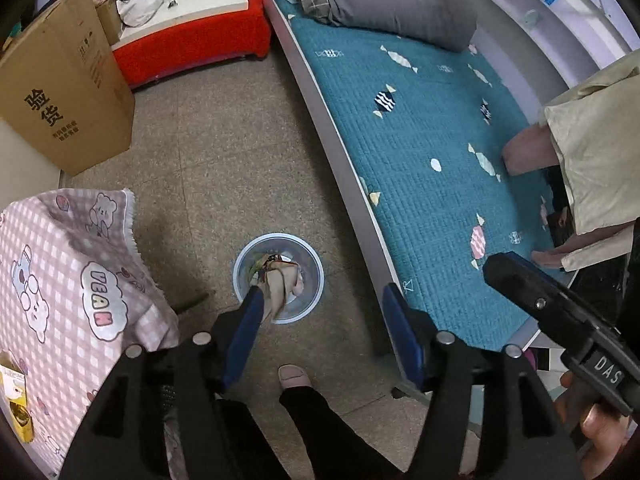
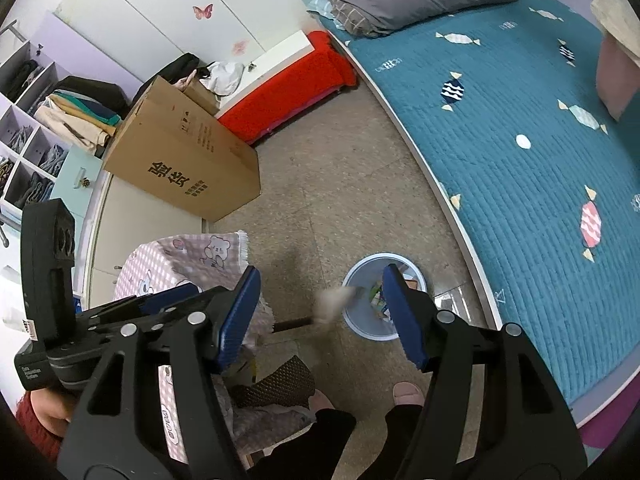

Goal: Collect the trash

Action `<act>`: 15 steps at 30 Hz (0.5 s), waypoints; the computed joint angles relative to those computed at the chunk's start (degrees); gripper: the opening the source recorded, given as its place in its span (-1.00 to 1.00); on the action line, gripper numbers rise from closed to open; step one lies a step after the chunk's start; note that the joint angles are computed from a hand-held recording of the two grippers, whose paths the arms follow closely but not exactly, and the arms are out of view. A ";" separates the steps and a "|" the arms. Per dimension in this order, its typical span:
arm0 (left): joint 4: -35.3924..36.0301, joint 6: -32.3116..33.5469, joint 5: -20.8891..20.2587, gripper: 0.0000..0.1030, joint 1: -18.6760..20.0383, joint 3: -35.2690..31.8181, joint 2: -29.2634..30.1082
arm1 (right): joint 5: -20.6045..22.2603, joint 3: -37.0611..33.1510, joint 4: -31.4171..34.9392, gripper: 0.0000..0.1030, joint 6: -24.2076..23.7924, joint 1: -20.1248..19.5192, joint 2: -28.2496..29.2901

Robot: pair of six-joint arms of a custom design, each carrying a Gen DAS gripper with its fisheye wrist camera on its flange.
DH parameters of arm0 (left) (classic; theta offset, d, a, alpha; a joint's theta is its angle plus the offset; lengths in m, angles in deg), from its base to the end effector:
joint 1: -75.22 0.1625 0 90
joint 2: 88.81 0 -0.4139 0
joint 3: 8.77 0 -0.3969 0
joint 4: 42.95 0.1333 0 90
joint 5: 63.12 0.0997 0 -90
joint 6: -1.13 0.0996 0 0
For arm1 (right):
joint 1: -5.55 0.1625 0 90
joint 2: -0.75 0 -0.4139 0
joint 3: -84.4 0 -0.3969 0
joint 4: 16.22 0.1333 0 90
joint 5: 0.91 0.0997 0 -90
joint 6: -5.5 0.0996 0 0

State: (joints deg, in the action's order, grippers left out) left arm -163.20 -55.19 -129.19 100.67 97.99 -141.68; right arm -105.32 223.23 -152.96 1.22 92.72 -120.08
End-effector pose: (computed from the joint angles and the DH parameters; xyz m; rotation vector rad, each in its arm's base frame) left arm -0.4117 -0.3883 0.0485 0.2986 2.5598 -0.2087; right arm 0.0936 -0.3041 0.3586 -0.0549 -2.7830 0.6896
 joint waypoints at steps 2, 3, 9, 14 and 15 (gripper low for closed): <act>0.09 -0.36 0.06 0.22 -0.40 -0.10 0.14 | 0.15 0.05 0.14 0.22 -0.03 -0.04 -0.26; 0.06 -0.43 0.20 0.23 -0.48 0.16 -0.17 | 0.11 0.02 0.11 0.22 0.04 0.18 -0.16; 1.34 -2.97 1.54 0.27 -1.51 1.71 -2.85 | 0.56 -0.14 0.07 0.22 0.12 1.89 1.40; 4.10 -7.07 3.18 0.28 -2.61 4.84 -7.84 | 0.20 0.08 -1.35 0.23 1.89 6.18 5.04; 4.96 -8.28 3.54 0.28 -2.83 5.86 -9.41 | 0.14 0.13 -1.64 0.23 2.23 7.11 5.83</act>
